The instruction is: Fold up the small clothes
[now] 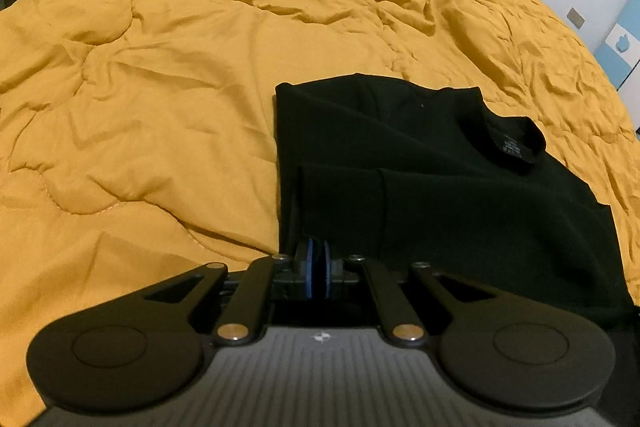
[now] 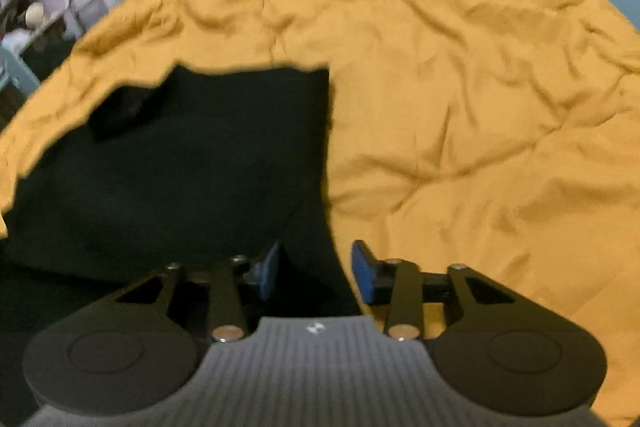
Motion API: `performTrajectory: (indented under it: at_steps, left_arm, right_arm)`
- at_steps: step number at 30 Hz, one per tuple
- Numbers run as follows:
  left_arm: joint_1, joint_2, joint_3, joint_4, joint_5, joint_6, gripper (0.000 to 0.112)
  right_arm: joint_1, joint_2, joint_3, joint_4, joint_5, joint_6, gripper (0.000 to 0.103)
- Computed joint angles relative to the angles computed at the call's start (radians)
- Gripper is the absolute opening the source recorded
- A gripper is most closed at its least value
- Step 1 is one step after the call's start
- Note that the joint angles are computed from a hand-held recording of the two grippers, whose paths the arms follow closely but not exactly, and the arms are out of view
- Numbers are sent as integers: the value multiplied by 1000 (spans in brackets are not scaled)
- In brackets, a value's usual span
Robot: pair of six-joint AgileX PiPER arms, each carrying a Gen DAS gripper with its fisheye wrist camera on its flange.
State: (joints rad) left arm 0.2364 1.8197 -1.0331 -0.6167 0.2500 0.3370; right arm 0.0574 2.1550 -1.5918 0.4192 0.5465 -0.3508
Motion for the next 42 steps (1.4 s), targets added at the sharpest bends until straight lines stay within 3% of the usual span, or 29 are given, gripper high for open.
performTrajectory:
  at_steps: [2, 5, 9, 13, 15, 23, 29, 32, 36, 42]
  left_arm:
    - [0, 7, -10, 42, 6, -36, 10]
    - [-3, -4, -22, 123, 33, -113, 16]
    - [7, -77, 10, 162, 74, -132, 51]
    - [20, -183, 66, 193, 132, -123, 52]
    - [30, -235, 91, 189, 176, -96, 54]
    - [70, -455, 238, 167, 323, -49, 57]
    - [126, -622, 362, 125, 437, 21, 59]
    - [113, -709, 408, 179, 502, 16, 59]
    - [135, -834, 456, 204, 621, 64, 69]
    - [178, -983, 504, 220, 806, 135, 76]
  right_arm:
    - [-3, 7, 14, -70, -33, 74, 0]
    - [-30, 5, -8, -46, 14, 85, 0]
    - [-49, -84, 53, -60, 17, 66, 2]
    - [-89, -205, 155, -25, 25, -5, 11]
    - [-128, -264, 205, 50, 69, -80, 17]
    - [-247, -478, 428, 202, 231, -278, 23]
    - [-345, -646, 604, 205, 332, -409, 24]
    - [-394, -733, 674, 193, 395, -492, 33]
    - [-449, -824, 741, 157, 459, -577, 44]
    - [-554, -886, 825, 120, 526, -657, 45]
